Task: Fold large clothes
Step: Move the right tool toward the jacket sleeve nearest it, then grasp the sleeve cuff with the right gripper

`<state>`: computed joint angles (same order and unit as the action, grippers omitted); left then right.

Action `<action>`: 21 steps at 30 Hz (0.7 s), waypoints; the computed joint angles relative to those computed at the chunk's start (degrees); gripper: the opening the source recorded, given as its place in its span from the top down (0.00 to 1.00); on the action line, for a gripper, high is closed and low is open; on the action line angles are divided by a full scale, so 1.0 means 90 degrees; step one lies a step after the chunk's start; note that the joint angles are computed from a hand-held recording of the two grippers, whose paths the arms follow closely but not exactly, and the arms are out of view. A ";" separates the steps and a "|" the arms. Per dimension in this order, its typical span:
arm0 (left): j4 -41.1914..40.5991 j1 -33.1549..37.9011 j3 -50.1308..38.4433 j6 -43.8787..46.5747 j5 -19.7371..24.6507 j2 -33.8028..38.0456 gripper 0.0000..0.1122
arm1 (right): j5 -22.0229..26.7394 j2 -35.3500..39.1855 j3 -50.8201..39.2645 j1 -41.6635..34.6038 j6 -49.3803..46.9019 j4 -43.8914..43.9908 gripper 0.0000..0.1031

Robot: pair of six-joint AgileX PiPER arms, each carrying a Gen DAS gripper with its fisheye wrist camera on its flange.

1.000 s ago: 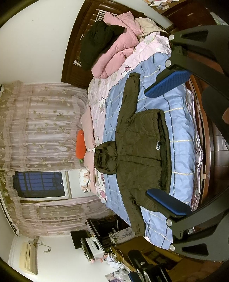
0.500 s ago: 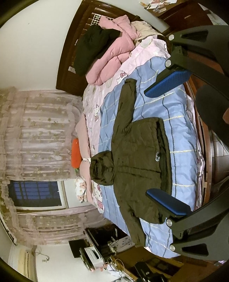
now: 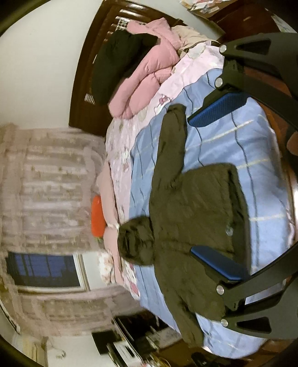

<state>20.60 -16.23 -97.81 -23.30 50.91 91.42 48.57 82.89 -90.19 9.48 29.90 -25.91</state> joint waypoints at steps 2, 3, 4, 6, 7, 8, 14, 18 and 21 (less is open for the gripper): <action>0.0005 0.0109 -0.0194 0.0037 -0.0302 0.0441 0.10 | -0.0164 0.0435 -0.0260 -0.0533 -0.0406 0.0605 0.01; -0.0036 0.0157 -0.0320 0.0088 -0.0446 0.0653 0.10 | -0.0230 0.0641 -0.0405 -0.0735 -0.0577 0.0920 0.01; -0.0108 0.0212 -0.0501 0.0178 -0.0547 0.0886 0.10 | -0.0327 0.0864 -0.0543 -0.1049 -0.0870 0.1437 0.01; -0.0294 0.0337 -0.1206 0.0376 -0.0619 0.1584 0.10 | -0.0303 0.1351 -0.0948 -0.1548 -0.1306 0.2284 0.01; -0.0392 0.0392 -0.1574 0.0452 -0.0643 0.1929 0.10 | -0.0228 0.1639 -0.1214 -0.1762 -0.1440 0.2611 0.01; -0.0497 0.0438 -0.1869 0.0543 -0.0657 0.2187 0.10 | -0.0154 0.2027 -0.1584 -0.2059 -0.1582 0.2988 0.01; -0.0345 0.0546 -0.4124 0.0567 -0.0581 0.4170 0.10 | 0.0048 0.4029 -0.3460 -0.3642 -0.1479 0.5249 0.01; -0.0505 0.0690 -0.4071 0.0380 -0.0988 0.4576 0.10 | -0.0459 0.4860 -0.3621 -0.4338 -0.1642 0.6729 0.01; -0.0235 0.0702 -0.3525 0.0138 -0.1649 0.4491 0.10 | -0.0821 0.5285 -0.3519 -0.4558 -0.1931 0.7448 0.01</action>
<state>18.49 -9.91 -129.53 -22.06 36.06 131.83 41.18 130.46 -121.86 -31.54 12.52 41.12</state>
